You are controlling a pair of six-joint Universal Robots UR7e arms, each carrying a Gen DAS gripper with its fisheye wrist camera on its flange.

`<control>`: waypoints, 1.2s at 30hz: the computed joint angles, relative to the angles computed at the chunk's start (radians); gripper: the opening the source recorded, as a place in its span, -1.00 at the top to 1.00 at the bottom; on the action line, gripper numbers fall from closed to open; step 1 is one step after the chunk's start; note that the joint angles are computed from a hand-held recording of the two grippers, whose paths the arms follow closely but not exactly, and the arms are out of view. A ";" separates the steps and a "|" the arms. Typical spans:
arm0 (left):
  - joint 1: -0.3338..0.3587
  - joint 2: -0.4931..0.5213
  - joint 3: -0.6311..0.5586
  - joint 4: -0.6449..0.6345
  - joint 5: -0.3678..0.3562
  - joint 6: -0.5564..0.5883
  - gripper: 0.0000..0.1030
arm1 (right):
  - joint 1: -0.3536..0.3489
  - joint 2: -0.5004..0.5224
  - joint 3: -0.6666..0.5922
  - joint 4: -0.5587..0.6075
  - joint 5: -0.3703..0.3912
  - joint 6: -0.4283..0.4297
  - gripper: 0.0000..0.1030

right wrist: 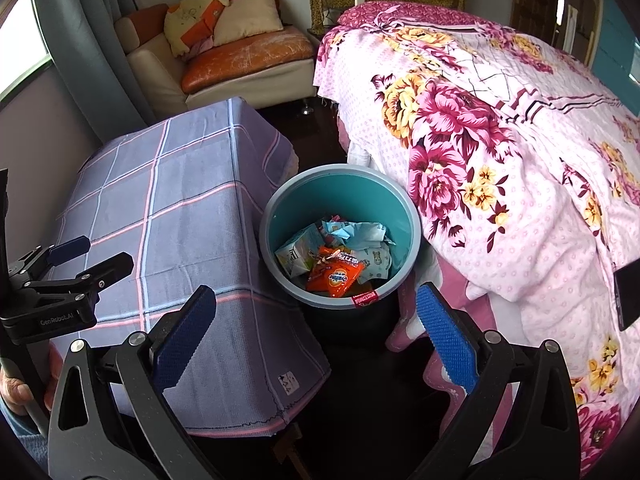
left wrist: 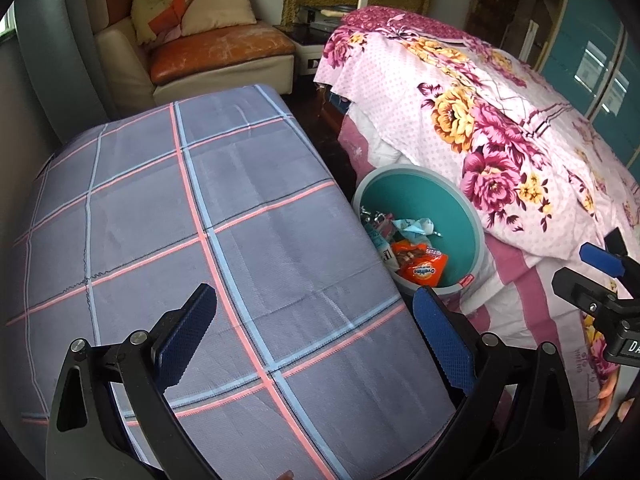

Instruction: Collect trash

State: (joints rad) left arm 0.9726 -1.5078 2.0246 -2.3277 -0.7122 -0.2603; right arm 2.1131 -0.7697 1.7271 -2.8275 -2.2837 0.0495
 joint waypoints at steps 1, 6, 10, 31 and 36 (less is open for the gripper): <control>0.001 0.001 -0.001 0.001 0.003 0.000 -0.92 | -0.002 0.001 -0.001 0.000 0.002 0.002 -0.87; 0.015 0.010 -0.007 0.001 0.005 -0.002 -0.92 | -0.013 0.010 -0.010 0.008 0.011 0.011 -0.87; 0.028 0.021 -0.016 0.000 0.004 0.001 -0.92 | -0.019 0.021 -0.021 0.019 0.016 0.011 -0.87; 0.059 0.069 -0.021 -0.088 0.041 0.070 -0.92 | -0.047 0.066 -0.071 0.047 0.019 0.027 -0.87; 0.067 0.078 -0.027 -0.089 0.037 0.073 -0.92 | -0.052 0.073 -0.081 0.056 0.022 0.028 -0.87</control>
State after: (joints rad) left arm 1.0396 -1.4294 1.9977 -2.4166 -0.6756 -0.1874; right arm 2.0613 -0.6967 1.6460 -2.7711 -2.2613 0.0780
